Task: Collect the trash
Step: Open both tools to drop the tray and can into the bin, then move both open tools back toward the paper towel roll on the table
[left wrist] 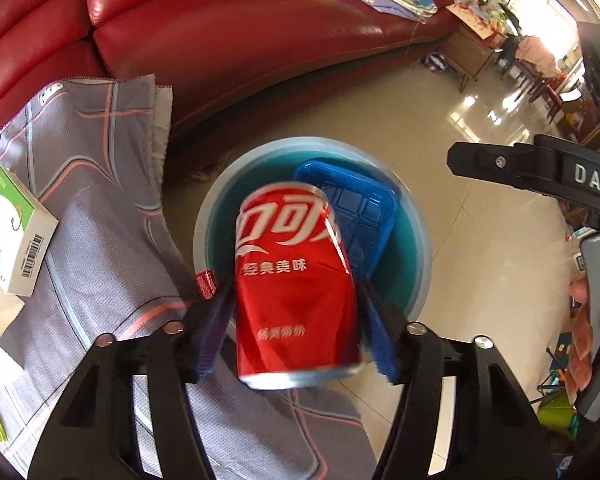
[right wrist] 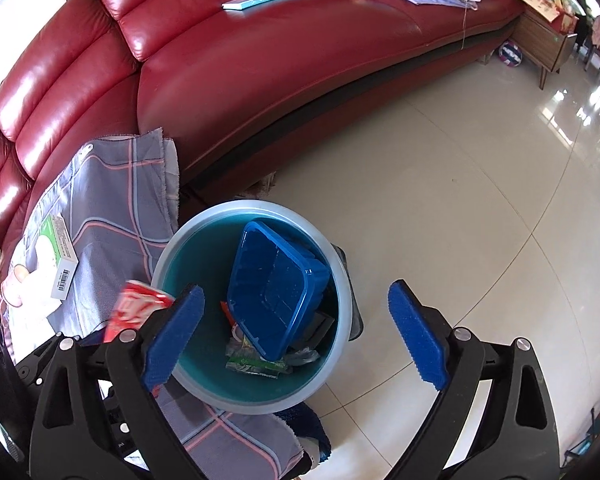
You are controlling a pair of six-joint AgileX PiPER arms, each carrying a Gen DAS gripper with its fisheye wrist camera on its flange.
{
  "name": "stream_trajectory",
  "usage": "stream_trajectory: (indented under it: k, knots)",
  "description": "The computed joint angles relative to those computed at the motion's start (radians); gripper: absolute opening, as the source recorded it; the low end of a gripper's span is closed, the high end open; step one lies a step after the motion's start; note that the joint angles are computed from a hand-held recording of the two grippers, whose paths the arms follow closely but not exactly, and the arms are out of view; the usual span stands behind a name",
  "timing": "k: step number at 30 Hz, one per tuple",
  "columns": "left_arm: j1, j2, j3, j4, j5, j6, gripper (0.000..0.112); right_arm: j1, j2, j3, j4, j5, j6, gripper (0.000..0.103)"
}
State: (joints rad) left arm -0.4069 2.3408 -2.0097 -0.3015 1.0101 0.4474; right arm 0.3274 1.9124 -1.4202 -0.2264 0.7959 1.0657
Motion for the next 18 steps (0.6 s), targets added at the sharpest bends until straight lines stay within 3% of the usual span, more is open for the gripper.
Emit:
stream_trajectory:
  k: [6, 18]
  knots:
    - [0.005, -0.052, 0.09, 0.039, -0.086, -0.027, 0.095, 0.001, 0.011, -0.019, 0.02, 0.02, -0.021, 0.09]
    - [0.065, -0.093, 0.149, 0.024, -0.079, -0.001, 0.098, 0.074, 0.1, -0.167, 0.037, 0.143, -0.035, 0.093]
